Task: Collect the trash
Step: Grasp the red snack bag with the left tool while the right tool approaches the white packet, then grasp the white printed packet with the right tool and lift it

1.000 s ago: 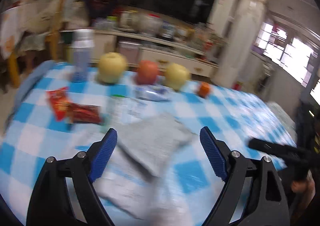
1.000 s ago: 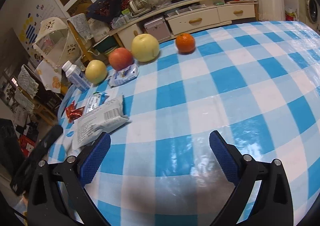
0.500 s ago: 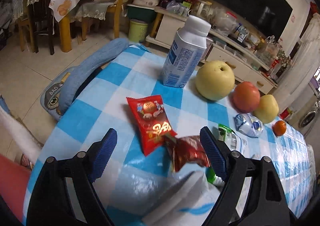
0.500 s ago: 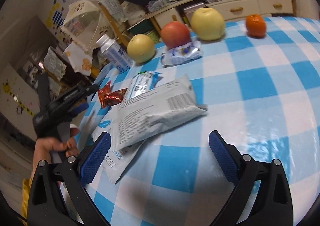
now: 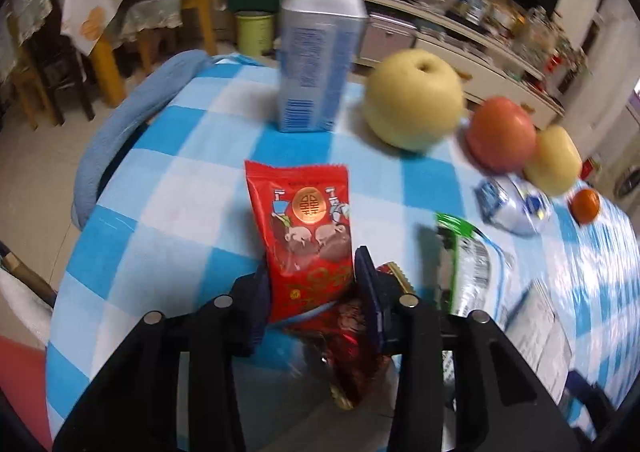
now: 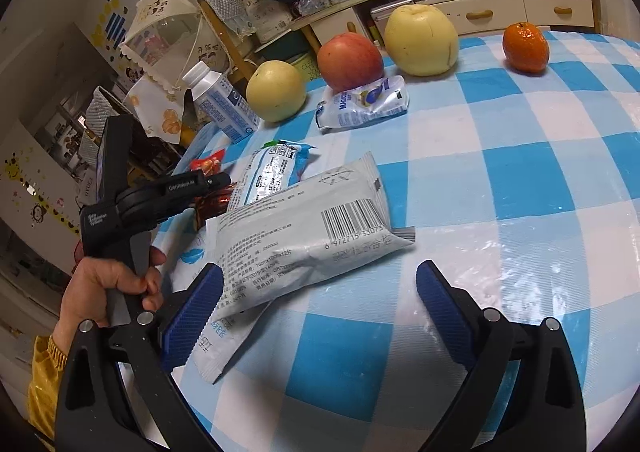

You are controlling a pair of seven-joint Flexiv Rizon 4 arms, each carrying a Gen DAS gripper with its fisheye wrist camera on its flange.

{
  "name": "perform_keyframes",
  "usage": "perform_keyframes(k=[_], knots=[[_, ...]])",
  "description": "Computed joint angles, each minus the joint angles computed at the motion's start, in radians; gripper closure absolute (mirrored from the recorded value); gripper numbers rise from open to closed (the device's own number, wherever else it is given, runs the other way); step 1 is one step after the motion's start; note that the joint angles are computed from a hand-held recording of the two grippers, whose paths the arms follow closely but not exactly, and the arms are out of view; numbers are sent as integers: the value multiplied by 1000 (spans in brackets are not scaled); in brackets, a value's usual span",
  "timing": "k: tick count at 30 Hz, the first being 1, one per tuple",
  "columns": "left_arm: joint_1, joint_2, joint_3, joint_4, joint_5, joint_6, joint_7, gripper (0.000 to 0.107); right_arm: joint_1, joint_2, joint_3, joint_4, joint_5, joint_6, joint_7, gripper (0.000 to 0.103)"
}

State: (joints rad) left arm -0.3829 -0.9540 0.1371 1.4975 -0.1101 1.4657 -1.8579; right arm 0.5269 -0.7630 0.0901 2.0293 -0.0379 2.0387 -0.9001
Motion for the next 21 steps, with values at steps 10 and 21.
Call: perform_keyframes(k=[10, 21], knots=[[49, 68, -230, 176, 9, 119, 187, 71, -135, 13, 94, 56, -58, 21, 47, 7], [25, 66, -303, 237, -58, 222, 243, 77, 45, 47, -85, 63, 42, -56, 43, 7]])
